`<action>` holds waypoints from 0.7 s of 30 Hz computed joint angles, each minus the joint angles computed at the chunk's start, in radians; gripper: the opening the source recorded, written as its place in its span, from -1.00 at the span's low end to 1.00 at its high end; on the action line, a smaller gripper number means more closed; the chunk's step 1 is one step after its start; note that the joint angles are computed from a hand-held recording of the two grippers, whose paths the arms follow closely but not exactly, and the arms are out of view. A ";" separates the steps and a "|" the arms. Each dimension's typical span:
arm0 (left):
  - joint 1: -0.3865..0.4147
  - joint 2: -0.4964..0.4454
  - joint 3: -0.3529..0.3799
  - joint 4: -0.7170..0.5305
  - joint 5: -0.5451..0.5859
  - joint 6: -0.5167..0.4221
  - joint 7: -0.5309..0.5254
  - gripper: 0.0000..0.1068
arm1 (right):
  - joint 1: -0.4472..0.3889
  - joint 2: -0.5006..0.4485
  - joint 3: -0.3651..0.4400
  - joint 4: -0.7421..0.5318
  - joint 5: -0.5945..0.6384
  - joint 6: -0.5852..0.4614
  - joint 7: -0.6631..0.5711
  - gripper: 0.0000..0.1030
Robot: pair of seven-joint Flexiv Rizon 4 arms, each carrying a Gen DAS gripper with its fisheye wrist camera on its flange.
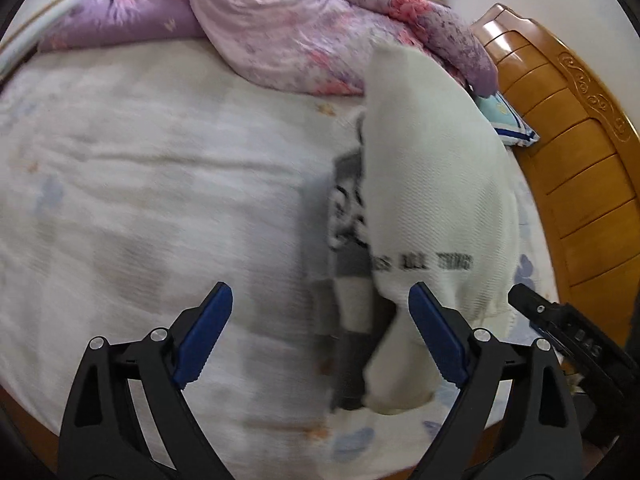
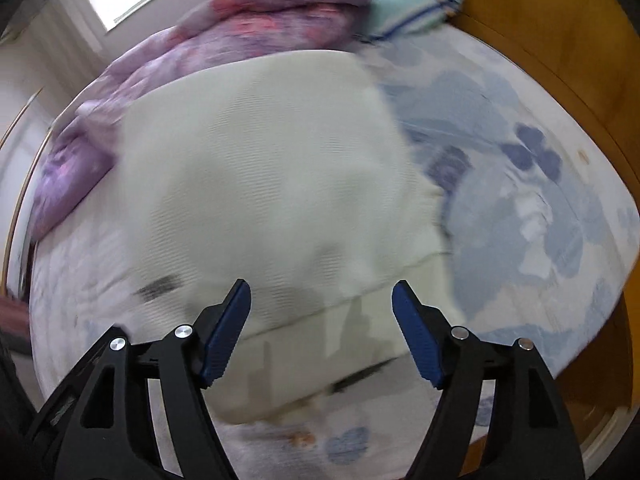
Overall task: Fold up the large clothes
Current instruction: 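Open both tools and release the folded jacket onto the bed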
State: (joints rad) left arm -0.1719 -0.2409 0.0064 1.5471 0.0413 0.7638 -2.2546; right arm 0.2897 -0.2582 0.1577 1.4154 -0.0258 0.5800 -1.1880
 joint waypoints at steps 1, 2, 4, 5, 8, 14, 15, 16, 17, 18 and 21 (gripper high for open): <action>0.001 0.012 0.008 0.002 0.016 -0.020 0.005 0.69 | 0.011 0.000 0.009 -0.004 -0.004 0.007 -0.009 0.36; 0.009 0.028 0.012 0.021 0.012 -0.018 0.018 0.69 | 0.026 -0.004 0.016 -0.013 -0.013 0.012 -0.016 0.36; 0.024 0.048 0.015 0.035 0.006 -0.028 0.038 0.69 | 0.054 0.003 0.024 -0.014 -0.040 0.020 -0.015 0.36; 0.034 0.069 0.020 0.052 0.000 -0.036 0.053 0.69 | 0.069 0.007 0.028 -0.012 -0.057 0.025 -0.013 0.36; 0.062 0.119 0.025 0.101 -0.019 -0.012 0.102 0.69 | 0.116 0.026 0.034 -0.007 -0.114 0.024 0.025 0.36; 0.123 0.213 0.037 0.159 -0.076 0.011 0.245 0.69 | 0.196 0.057 0.045 0.009 -0.224 0.031 0.151 0.40; 0.132 0.228 0.039 0.163 -0.084 0.007 0.279 0.69 | 0.212 0.064 0.048 0.006 -0.246 0.023 0.181 0.44; 0.143 0.250 0.045 0.169 -0.086 0.000 0.323 0.69 | 0.225 0.069 0.051 0.002 -0.264 0.016 0.209 0.52; 0.151 0.264 0.047 0.172 -0.090 -0.004 0.353 0.69 | 0.236 0.072 0.053 -0.001 -0.281 0.009 0.230 0.56; 0.160 0.283 0.051 0.178 -0.097 -0.012 0.392 0.69 | 0.256 0.079 0.057 -0.005 -0.314 0.002 0.269 0.58; 0.182 0.351 0.073 0.200 -0.154 -0.051 0.543 0.70 | 0.301 0.098 0.071 -0.014 -0.382 -0.023 0.358 0.59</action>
State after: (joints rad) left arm 0.0097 0.1103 0.0797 1.7472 -0.1124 0.7131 -1.7115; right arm 0.5903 -0.1603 0.2288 1.4018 -0.4074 0.5569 -0.8303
